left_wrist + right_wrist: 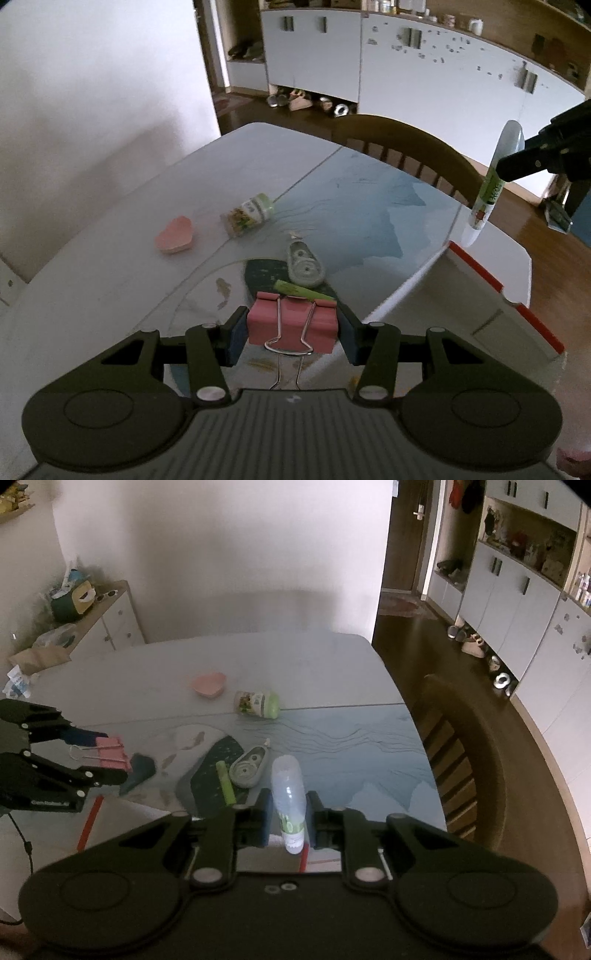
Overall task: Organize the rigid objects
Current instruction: 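Carry the binder clip and glue stick toward the white box with both grippers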
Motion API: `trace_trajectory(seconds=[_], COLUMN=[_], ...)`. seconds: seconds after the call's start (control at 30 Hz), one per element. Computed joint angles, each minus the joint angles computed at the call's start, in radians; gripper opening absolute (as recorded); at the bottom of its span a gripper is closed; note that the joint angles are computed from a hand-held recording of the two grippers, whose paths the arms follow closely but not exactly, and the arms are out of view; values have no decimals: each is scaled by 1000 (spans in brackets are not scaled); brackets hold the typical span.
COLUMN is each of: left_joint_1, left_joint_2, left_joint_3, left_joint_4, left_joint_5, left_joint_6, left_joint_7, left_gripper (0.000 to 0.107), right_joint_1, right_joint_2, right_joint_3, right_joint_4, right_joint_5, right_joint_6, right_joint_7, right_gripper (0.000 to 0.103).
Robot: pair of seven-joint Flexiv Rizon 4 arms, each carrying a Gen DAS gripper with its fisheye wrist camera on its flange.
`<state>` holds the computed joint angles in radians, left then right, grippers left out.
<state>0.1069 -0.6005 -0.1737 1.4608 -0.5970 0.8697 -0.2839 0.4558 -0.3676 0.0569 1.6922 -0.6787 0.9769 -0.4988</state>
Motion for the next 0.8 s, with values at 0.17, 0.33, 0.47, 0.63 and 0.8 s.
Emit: trace_trajectory(seconds=[0.17,0.33,0.47,0.63,0.8], left_joint_1=[9,-2,-12,-25,-46], left_joint_2=[41,66,77,89,86], left_joint_3=[-9,2,14,28,38], left_joint_4=[54,106,140,184,216], left_joint_5=[-19,-20,-12,16,45], left_joint_6=[-18,-35,-51,-75,-77], left_joint_7=[58,106,126,158,162], left_gripper=[50,50,50,50,50], right_joint_1=[4,7,14,21,24], right_joint_2=[27,21,3,-20,-39], right_joint_3=[13,42,64,88,103], right_joint_4=[36,55,59,57,54], right_joint_5=[2,50,114,197,270], right_joint_6=[20,22,7,-8,-25], right_joint_7=[21,-5,-40,-93,-140], right_gripper=[17,17,17,17,17])
